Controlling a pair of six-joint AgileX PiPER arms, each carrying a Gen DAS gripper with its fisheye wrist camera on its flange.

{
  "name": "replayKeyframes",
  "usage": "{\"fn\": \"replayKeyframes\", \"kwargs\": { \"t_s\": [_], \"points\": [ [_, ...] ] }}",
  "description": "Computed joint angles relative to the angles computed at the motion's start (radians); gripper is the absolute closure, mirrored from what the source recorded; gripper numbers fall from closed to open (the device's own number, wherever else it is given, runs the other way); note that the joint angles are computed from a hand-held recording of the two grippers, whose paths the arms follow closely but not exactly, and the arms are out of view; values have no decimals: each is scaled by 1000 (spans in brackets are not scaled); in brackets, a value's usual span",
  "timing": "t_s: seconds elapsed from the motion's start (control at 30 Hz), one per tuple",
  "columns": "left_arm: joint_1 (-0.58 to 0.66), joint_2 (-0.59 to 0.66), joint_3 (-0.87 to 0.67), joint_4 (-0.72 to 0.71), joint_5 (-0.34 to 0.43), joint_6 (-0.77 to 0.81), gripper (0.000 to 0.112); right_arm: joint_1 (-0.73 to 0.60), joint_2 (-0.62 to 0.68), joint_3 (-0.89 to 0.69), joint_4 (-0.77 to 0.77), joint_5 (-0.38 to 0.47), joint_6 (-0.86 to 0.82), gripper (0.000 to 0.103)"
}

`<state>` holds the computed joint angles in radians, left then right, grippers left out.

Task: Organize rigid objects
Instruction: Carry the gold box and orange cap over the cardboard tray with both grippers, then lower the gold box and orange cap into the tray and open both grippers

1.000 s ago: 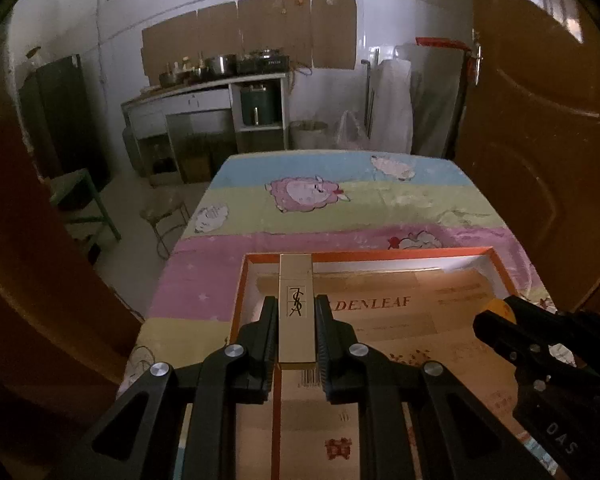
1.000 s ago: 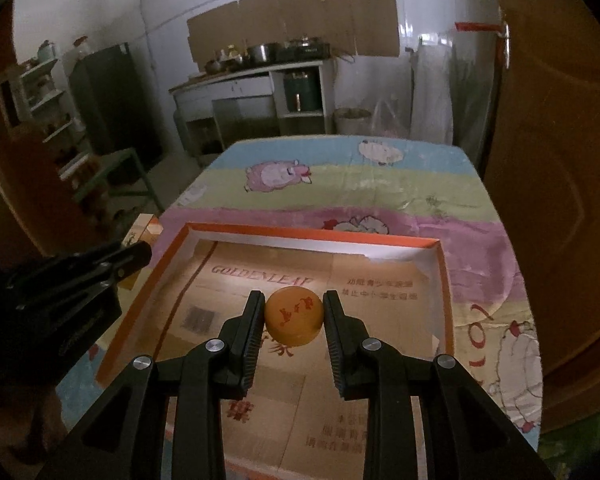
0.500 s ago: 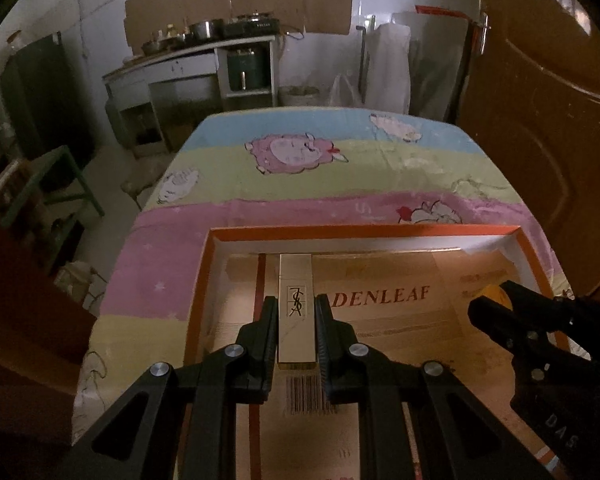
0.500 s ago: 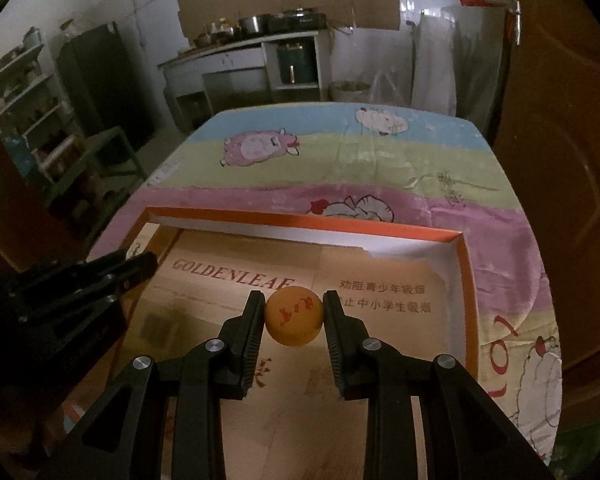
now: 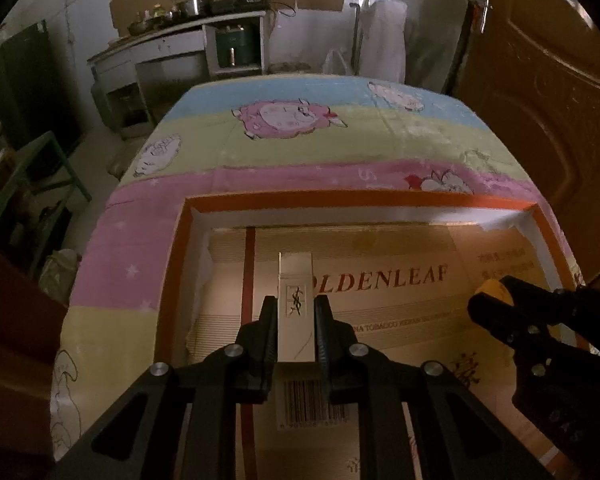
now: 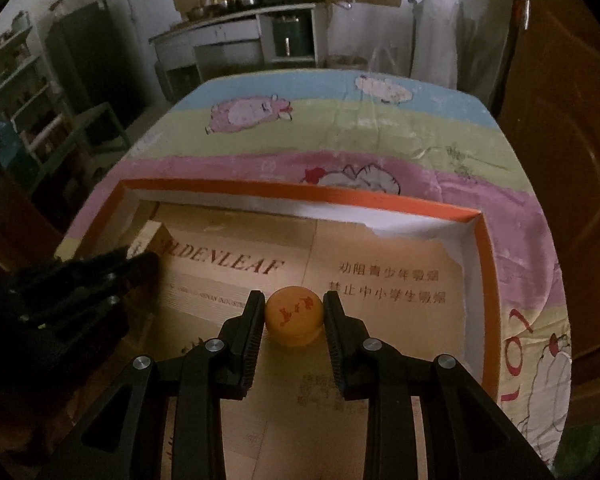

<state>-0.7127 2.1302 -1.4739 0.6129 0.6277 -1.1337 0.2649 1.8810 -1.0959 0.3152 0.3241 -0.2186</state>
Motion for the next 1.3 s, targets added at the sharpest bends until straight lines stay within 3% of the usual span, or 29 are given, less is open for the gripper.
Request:
{"fn": "replayKeyframes", "kwargs": {
  "t_s": [0.2, 0.3, 0.37, 0.43, 0.87, 1.3],
  "points": [
    [2, -4, 11, 8, -16, 5, 91, 0, 21, -24, -50, 33, 56, 69],
    [6, -9, 14, -6, -20, 20, 77, 7, 25, -29, -79, 44, 81, 55],
    [7, -13, 21, -6, -23, 14, 62, 15, 20, -21, -105, 38, 106, 53],
    [3, -19, 27, 11, -19, -6, 59, 17, 15, -10, -119, 31, 119, 53],
    [-53, -89, 77, 124, 14, -124, 59, 10, -39, 60, -72, 0, 101, 52],
    [-108, -190, 179, 192, 30, -229, 59, 39, -174, 186, -134, -38, 183, 52]
  ]
}}
